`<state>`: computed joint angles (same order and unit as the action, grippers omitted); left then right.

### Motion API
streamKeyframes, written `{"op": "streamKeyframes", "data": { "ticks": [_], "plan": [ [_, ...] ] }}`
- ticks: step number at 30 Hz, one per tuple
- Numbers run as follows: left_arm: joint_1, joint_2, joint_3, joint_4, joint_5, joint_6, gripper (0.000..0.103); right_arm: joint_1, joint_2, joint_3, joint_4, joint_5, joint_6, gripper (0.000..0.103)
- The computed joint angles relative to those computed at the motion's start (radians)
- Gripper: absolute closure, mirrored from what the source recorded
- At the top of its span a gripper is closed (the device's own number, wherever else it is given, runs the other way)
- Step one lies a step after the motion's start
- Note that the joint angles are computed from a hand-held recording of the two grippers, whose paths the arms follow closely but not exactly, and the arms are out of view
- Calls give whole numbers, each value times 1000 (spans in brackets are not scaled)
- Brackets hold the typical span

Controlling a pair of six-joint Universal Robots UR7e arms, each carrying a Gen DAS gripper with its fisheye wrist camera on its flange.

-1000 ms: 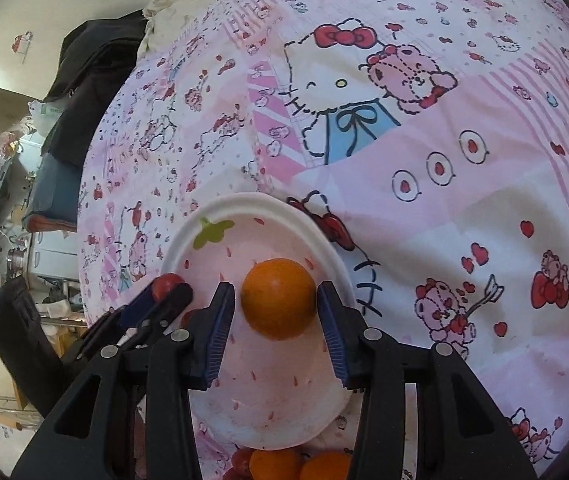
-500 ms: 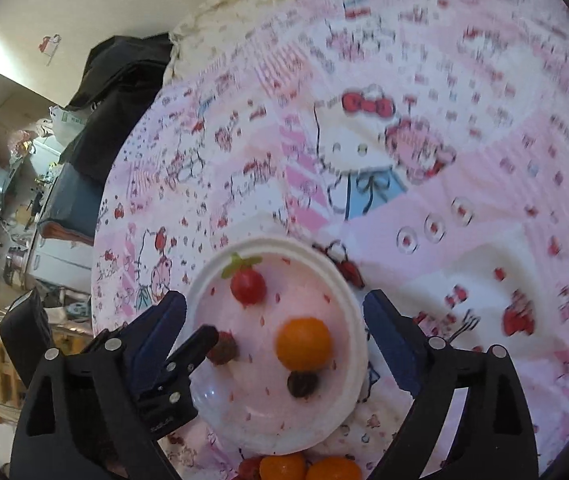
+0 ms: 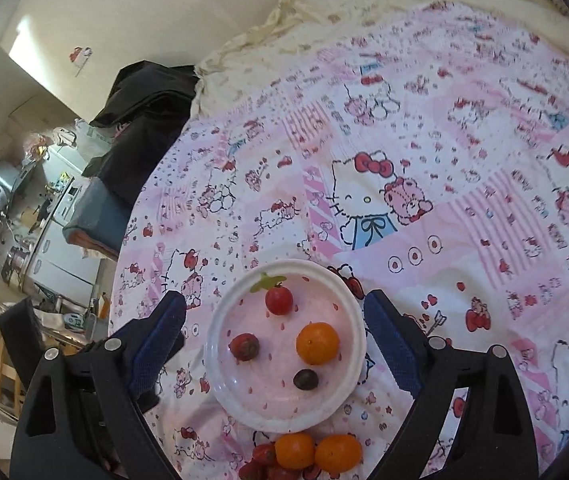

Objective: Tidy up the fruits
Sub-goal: 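Withdraw both grippers from the plate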

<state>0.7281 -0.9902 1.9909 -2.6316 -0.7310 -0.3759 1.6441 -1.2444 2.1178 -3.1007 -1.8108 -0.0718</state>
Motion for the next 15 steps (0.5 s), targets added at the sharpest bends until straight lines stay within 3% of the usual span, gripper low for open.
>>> {"op": "streamKeyframes", "data": {
  "ticks": [8, 12, 15],
  "plan": [
    [-63, -120, 104, 15, 17, -77, 26, 43, -69, 90, -19, -102, 22, 8],
    [-95, -175, 154, 27, 26, -118, 26, 45, -120, 152, -40, -88, 35, 7],
    [-116, -215, 187, 46, 27, -152, 26, 59, -150, 182, -19, -117, 35, 7]
  ]
}}
